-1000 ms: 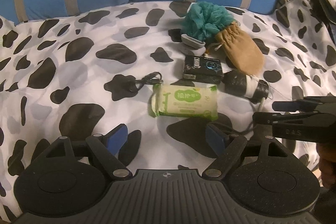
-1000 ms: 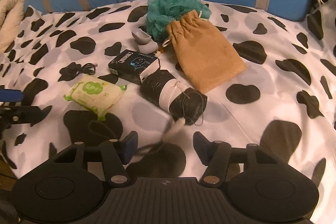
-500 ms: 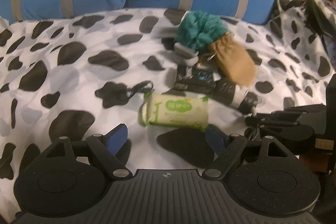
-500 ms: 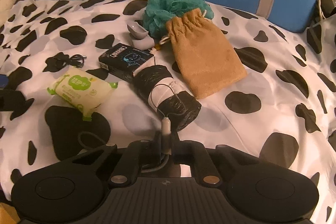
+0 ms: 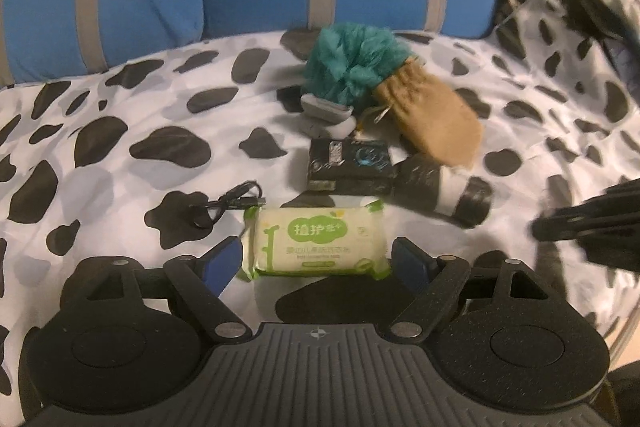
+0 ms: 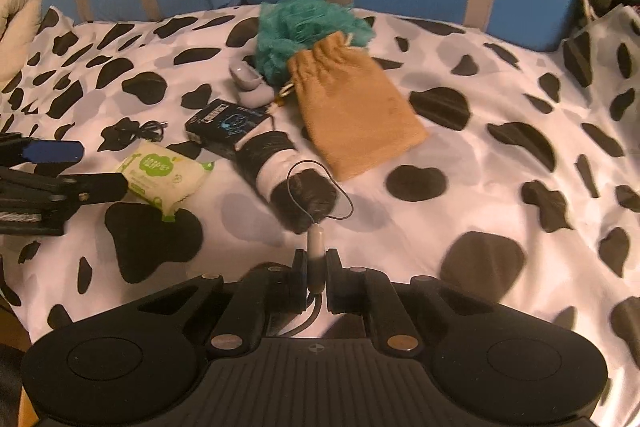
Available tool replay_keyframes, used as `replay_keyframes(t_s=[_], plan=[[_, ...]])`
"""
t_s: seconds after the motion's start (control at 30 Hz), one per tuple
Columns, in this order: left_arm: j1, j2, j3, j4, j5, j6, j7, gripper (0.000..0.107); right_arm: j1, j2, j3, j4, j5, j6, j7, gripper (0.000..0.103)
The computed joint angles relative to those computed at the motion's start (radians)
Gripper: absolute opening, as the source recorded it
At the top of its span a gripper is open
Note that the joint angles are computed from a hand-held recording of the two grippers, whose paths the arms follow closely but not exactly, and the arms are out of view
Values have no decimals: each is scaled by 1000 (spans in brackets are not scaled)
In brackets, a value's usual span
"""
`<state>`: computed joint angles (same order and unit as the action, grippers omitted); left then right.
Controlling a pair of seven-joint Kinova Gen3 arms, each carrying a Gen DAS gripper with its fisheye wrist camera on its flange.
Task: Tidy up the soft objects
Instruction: 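Grasp the grey cord beside the black roll with the right gripper, then close the left gripper on the green-and-white soap package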
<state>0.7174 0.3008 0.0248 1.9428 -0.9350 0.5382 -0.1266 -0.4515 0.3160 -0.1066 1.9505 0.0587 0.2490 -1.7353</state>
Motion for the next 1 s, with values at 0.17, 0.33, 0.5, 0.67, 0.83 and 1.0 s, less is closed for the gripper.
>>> replay_keyframes(t_s=[0.17, 0.33, 0.5, 0.67, 0.83, 1.0], plan=[[-34, 55, 9, -49, 70, 11, -93, 82, 86, -21, -52, 12, -61, 10, 50, 11], [-49, 91, -8, -77, 155, -10, -201, 82, 166, -45, -100, 26, -143, 14, 117, 11], [-24, 113, -56, -93, 198, -24, -216, 85, 226, -70, -136, 40, -232, 16, 184, 11], [23, 131, -112, -86, 161, -54, -185, 87, 254, -91, -155, 50, -306, 17, 242, 11], [-7, 124, -99, -85, 209, -69, -230, 82, 248, -107, -156, 56, -349, 21, 276, 11], [-2, 126, -87, -113, 248, -22, -282, 79, 232, -120, -153, 65, -373, 22, 299, 11]])
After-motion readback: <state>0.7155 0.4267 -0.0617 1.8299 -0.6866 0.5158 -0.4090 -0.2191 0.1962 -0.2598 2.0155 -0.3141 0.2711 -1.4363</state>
